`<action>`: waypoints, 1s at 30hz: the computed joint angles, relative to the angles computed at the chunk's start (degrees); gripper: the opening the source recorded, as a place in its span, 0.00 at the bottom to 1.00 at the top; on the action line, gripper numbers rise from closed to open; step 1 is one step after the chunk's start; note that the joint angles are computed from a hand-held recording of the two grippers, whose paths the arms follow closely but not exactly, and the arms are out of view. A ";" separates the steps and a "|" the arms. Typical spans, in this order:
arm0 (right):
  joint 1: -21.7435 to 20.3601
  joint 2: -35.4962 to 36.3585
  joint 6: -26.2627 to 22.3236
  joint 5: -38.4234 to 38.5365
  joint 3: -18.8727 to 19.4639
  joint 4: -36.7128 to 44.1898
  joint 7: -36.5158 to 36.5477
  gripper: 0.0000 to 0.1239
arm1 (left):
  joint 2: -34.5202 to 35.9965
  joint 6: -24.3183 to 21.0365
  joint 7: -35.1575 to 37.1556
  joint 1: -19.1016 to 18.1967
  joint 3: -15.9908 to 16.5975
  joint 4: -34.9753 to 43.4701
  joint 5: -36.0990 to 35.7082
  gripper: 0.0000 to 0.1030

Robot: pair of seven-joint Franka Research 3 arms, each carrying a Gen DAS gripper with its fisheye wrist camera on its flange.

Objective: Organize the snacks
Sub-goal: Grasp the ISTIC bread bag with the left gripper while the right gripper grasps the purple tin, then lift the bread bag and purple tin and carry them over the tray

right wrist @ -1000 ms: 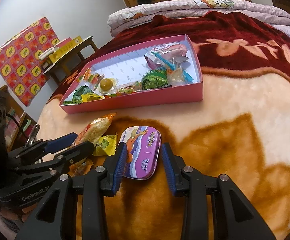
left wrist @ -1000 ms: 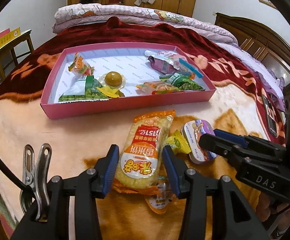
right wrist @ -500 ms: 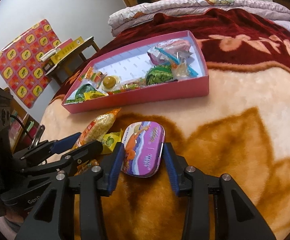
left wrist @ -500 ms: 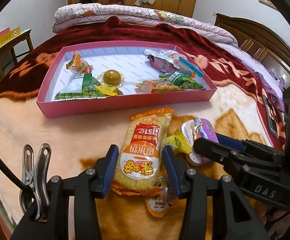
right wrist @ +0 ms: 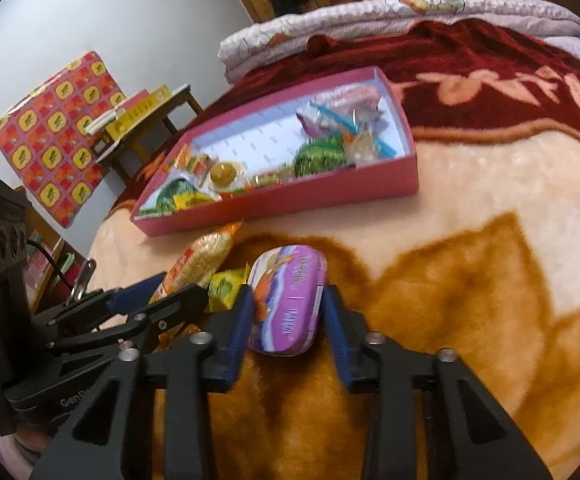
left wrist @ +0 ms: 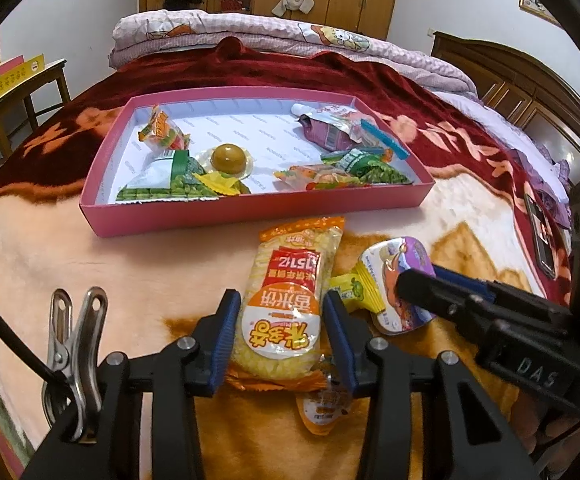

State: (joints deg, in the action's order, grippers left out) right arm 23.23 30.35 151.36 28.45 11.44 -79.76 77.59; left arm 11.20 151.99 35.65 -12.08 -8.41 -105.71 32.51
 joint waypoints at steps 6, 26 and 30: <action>0.16 -0.64 1.57 0.01 0.27 -0.76 -1.56 0.20 | -1.20 0.72 -1.50 -0.10 0.20 -0.97 1.34 0.43; -0.77 -2.25 3.41 4.03 1.68 -1.86 -5.99 0.15 | -5.82 2.06 -8.76 1.29 -0.16 -3.95 7.30 0.43; -1.13 -2.67 3.91 5.02 1.98 -1.80 -6.94 0.15 | -6.27 1.85 -9.50 1.58 -0.31 -3.95 7.99 0.43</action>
